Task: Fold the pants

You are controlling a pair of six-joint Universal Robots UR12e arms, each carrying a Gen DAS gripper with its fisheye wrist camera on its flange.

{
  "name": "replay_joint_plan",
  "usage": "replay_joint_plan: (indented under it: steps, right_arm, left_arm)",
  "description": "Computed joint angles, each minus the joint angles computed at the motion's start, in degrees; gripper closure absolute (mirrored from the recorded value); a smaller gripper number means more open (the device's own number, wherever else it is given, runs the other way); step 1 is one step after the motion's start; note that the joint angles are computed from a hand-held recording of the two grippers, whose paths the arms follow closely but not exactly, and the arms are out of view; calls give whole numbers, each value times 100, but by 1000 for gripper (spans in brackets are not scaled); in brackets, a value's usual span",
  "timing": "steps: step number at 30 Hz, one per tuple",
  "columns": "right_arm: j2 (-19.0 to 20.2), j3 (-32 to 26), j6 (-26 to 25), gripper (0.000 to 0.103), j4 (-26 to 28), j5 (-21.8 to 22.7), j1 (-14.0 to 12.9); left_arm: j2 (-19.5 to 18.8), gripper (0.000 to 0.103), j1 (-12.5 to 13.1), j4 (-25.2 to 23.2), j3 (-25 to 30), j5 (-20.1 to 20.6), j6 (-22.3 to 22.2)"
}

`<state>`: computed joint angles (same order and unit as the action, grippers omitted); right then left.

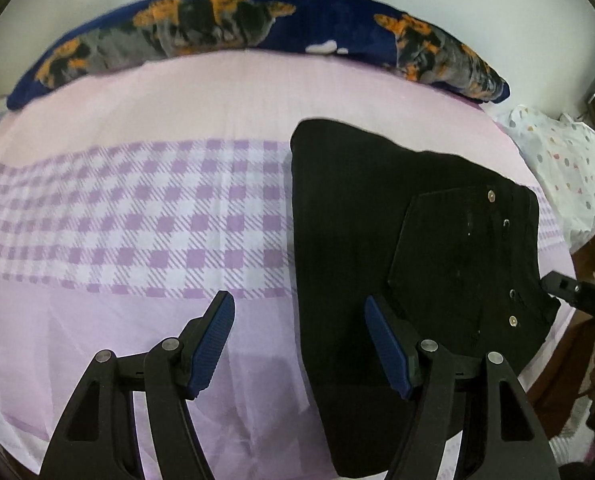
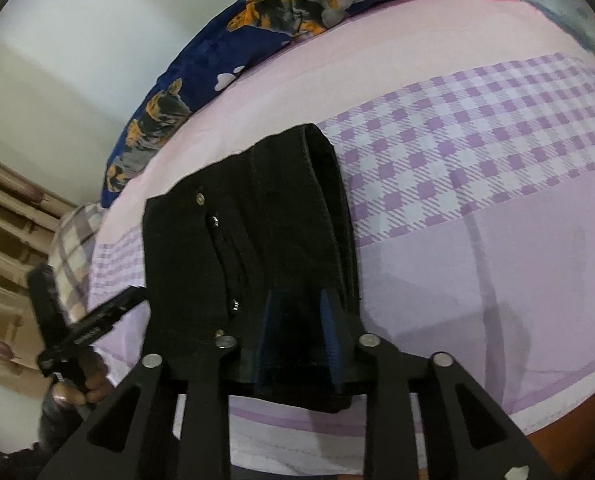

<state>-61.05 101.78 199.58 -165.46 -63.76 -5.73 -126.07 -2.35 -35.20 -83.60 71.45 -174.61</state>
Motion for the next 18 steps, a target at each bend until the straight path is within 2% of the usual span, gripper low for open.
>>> replay_joint_plan:
  steps: [2,3,5,8,13,18]
  right_arm:
    - [1,-19,-20,71,-59,-1,-25]
    - [0,-38,-61,63,-30,-34,-26]
    - [12,-95,-155,57,110,-100,-38]
    - [76,-198,-209,57,303,-49,-82]
    - [235,-315,-356,57,540,518,-198]
    - [331,-410,-565,52,729,783,-250]
  left_arm:
    - [-41,35,24,-207,82,-121,-17]
    - [-53,35,29,-272,106,-162,-16]
    - [-82,35,40,-436,178,-259,19]
    - [-130,35,46,-638,284,-387,38]
    - [-233,35,90,-1141,509,-808,77]
    - [-287,35,135,-1354,590,-1225,52]
